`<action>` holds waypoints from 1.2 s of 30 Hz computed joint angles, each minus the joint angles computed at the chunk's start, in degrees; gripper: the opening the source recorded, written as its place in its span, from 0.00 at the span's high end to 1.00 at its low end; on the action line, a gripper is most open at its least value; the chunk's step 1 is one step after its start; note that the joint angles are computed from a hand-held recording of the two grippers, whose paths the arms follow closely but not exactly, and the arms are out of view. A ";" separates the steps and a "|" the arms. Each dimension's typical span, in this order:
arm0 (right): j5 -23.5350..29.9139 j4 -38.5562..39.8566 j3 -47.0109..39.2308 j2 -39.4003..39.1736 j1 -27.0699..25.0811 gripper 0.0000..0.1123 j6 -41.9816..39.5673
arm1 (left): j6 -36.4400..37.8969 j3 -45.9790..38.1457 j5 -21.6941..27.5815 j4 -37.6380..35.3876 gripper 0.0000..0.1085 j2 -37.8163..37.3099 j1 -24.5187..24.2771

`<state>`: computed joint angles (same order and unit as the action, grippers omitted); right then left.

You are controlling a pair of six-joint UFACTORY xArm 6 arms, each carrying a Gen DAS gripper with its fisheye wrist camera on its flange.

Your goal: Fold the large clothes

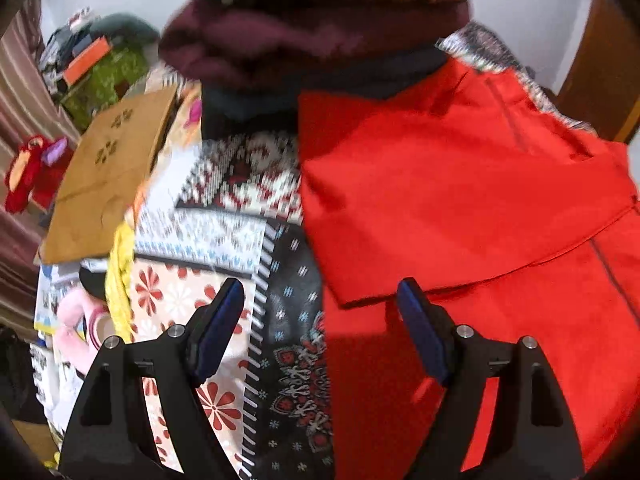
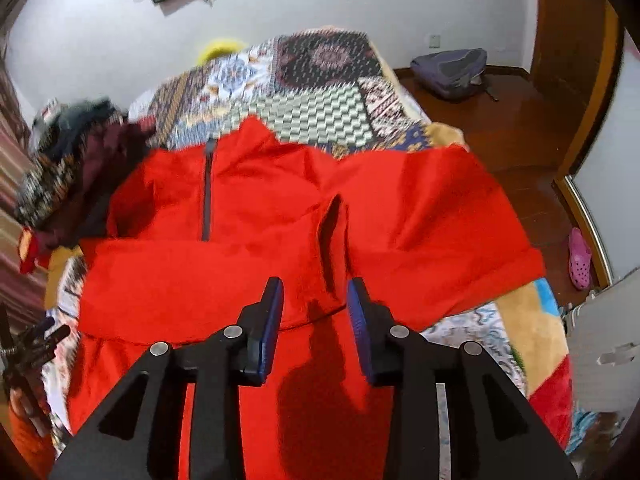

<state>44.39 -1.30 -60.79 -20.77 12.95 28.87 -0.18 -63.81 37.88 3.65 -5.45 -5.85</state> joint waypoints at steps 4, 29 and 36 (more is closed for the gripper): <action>-1.57 2.08 1.14 -2.33 -2.74 0.72 0.34 | -0.10 -2.39 -1.86 -0.12 0.28 -0.94 -1.44; -3.35 21.13 8.22 2.89 -21.12 0.72 0.69 | 1.00 -25.70 2.31 -5.07 0.24 20.82 -15.62; -3.81 28.51 6.30 7.12 -22.05 0.70 -2.67 | 1.13 -26.72 3.05 -5.89 0.24 22.89 -15.94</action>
